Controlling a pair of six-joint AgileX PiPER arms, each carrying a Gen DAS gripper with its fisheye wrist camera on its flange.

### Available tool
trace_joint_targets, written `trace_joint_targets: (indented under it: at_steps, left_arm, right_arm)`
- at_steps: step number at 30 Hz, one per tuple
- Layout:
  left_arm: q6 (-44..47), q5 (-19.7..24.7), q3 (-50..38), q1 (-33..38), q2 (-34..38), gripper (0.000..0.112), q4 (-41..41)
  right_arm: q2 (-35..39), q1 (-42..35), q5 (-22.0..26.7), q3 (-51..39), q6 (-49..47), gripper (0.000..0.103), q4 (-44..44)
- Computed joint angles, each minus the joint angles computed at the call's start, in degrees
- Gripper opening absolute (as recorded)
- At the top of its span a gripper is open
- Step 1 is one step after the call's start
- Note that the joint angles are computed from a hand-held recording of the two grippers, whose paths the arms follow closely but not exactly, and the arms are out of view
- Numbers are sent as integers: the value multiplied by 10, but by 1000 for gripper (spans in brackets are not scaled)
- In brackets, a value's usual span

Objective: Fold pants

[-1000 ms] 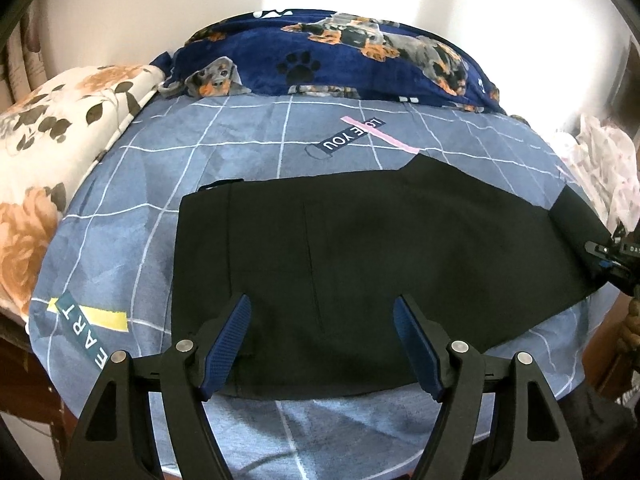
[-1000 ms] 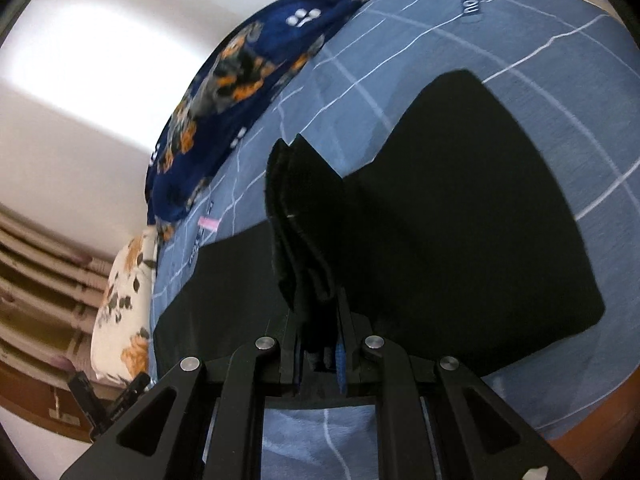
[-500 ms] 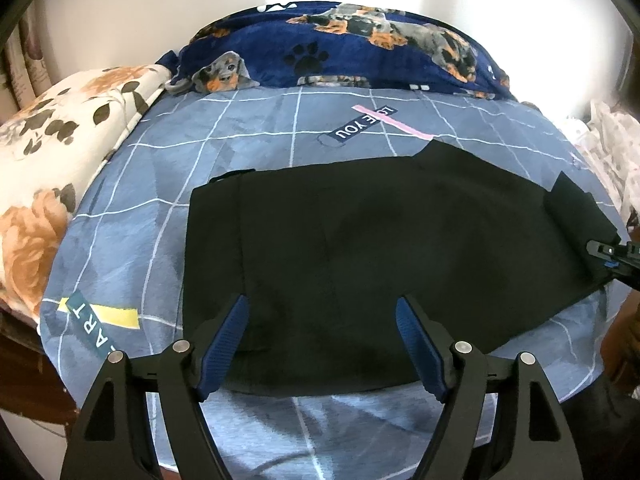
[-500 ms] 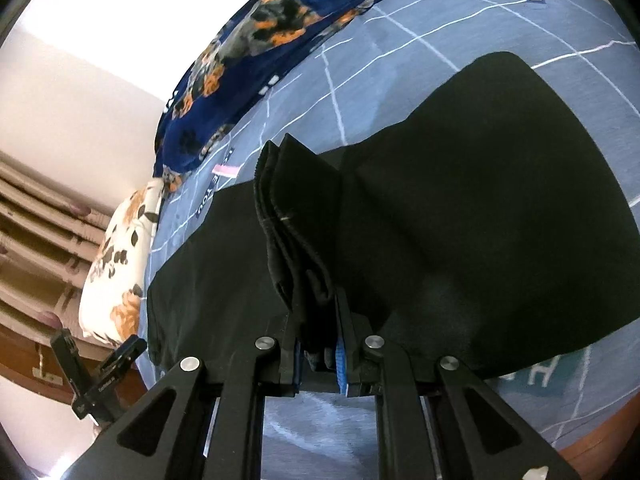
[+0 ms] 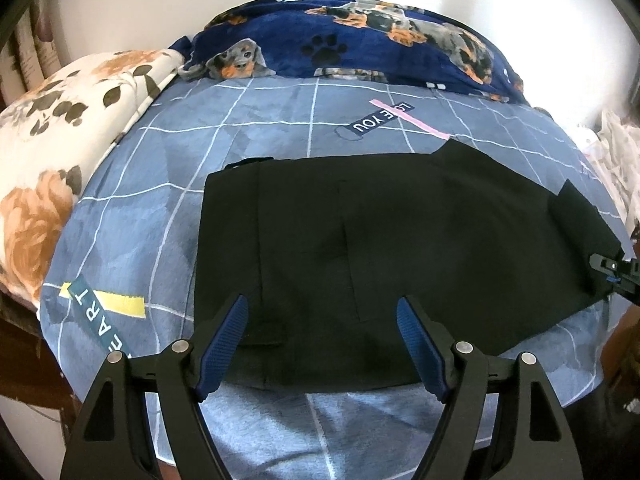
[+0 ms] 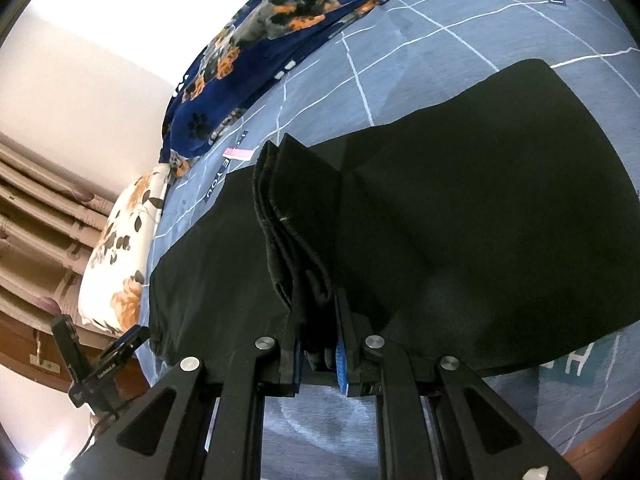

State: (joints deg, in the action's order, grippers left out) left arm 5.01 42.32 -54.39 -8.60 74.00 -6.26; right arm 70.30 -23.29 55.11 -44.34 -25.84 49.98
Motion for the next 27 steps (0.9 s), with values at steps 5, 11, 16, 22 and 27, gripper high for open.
trace_joint_targets:
  at_steps: [5,11,16,22,27]
  left_arm:
    - [-2,2,-1,0,2,77,0]
    - [-4,-1,2,-4,3,78,6]
    - [-10,-1,2,-8,3,78,10]
    - [-14,-1,4,-9,5,78,11]
    - [-17,-2,5,-11,6,78,14]
  right_arm:
    - [1,2,-1,1,-2,12,1]
    - [1,16,-7,2,5,13,1]
    - [2,33,-16,-1,15,13,0]
    - [5,41,-22,0,17,14,0]
    - [4,45,-26,1,17,14,1]
